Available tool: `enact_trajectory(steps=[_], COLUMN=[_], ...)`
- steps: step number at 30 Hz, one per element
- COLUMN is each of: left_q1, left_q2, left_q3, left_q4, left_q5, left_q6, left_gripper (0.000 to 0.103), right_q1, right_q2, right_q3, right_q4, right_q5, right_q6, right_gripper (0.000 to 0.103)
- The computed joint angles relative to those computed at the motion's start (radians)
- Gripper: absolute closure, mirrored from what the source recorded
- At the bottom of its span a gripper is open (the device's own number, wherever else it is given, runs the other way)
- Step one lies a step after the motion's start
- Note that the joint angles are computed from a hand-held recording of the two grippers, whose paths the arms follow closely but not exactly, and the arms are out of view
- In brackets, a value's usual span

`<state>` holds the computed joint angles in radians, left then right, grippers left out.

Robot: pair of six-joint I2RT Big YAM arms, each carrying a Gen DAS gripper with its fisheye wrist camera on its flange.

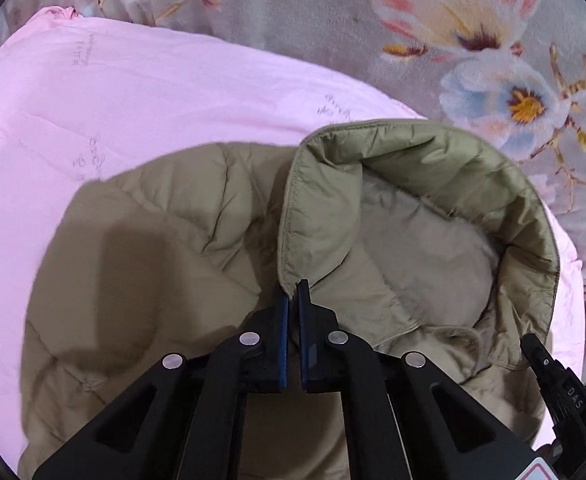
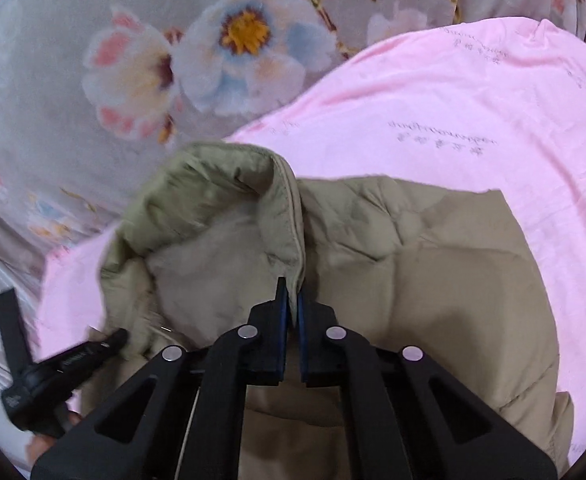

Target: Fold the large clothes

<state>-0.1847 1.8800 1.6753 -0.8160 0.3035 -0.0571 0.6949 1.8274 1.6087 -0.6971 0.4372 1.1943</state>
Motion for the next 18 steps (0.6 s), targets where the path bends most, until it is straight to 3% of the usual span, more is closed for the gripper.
enact_trajectory(steps=[9,12,18], left_q1=[-0.037,-0.042,-0.028], left_q2=[-0.038,-0.037,-0.037], left_q3=[-0.150,-0.156,-0.157], left_q4=[0.220,0.239,0.241], left_q5=[-0.114,-0.136,-0.099], left_q6=[0.059,0.056,0.043], left_gripper=[0.097,0.093,0.092], right_q1=[0.012,0.013,0.006], right_q2=[0.102,0.105,0.080], right_q3=[0.102,0.100,0.059], right_q4=[-0.124,-0.122,-0.067], right_q5=[0.055,0.058,0.029], right_q6=[-0.090,-0.093,-0.088], right_gripper=[0.100,0.100,0.100])
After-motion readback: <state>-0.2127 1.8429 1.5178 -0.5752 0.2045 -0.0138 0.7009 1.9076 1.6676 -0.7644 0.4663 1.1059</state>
